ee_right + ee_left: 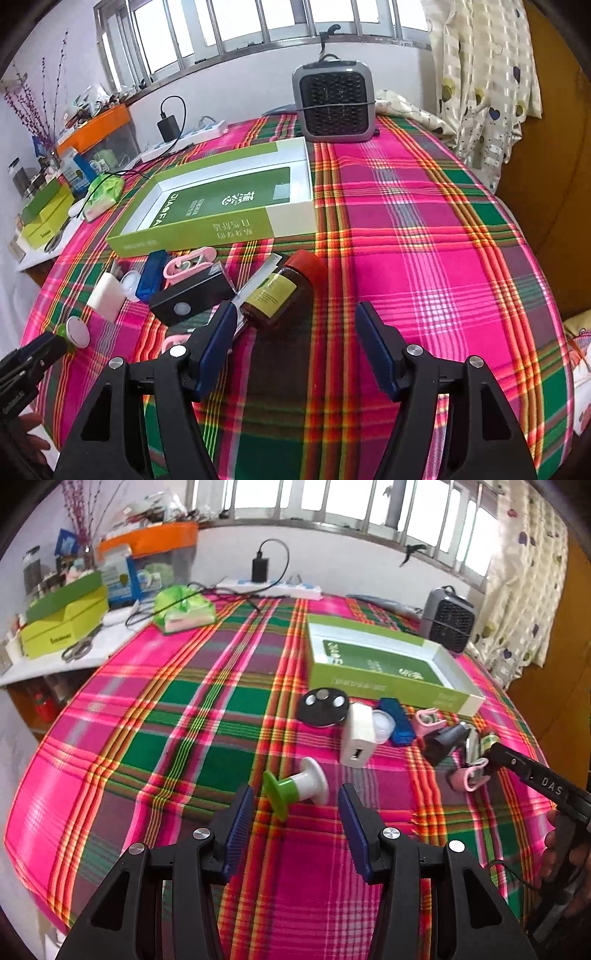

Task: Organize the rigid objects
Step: 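Grasp the green-and-white spool with the left tool while the right tool grasps the brown bottle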

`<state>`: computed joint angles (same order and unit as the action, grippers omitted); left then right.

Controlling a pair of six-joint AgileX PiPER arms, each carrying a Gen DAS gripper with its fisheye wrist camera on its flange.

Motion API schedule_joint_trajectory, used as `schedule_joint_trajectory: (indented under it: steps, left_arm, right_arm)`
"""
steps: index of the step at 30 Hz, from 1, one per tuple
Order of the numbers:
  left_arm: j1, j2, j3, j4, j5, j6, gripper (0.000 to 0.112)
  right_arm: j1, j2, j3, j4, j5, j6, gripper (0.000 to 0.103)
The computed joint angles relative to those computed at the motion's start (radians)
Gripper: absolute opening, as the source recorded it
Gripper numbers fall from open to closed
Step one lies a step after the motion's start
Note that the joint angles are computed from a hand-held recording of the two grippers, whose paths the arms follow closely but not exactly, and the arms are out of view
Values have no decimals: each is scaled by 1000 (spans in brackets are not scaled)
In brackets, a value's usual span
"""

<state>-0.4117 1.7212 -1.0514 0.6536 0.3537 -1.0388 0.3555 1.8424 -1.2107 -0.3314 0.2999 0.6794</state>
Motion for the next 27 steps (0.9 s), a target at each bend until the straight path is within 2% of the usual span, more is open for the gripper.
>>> schedule_joint_trajectory:
  steps: [3, 15, 23, 27]
  left_arm:
    - [7, 25, -23, -28, 6, 33, 46]
    - [44, 78, -74, -100, 29, 114, 46]
    - [59, 100, -91, -133, 25, 156, 46]
    - [75, 99, -83, -170, -7, 185, 46]
  right_arm:
    - [-1, 24, -33, 40, 13, -35, 67]
    - [-11, 88, -126, -3, 126, 2, 67]
    - [-13, 97, -136, -23, 143, -4, 67]
    - [-13, 109, -157, -8, 150, -32, 67]
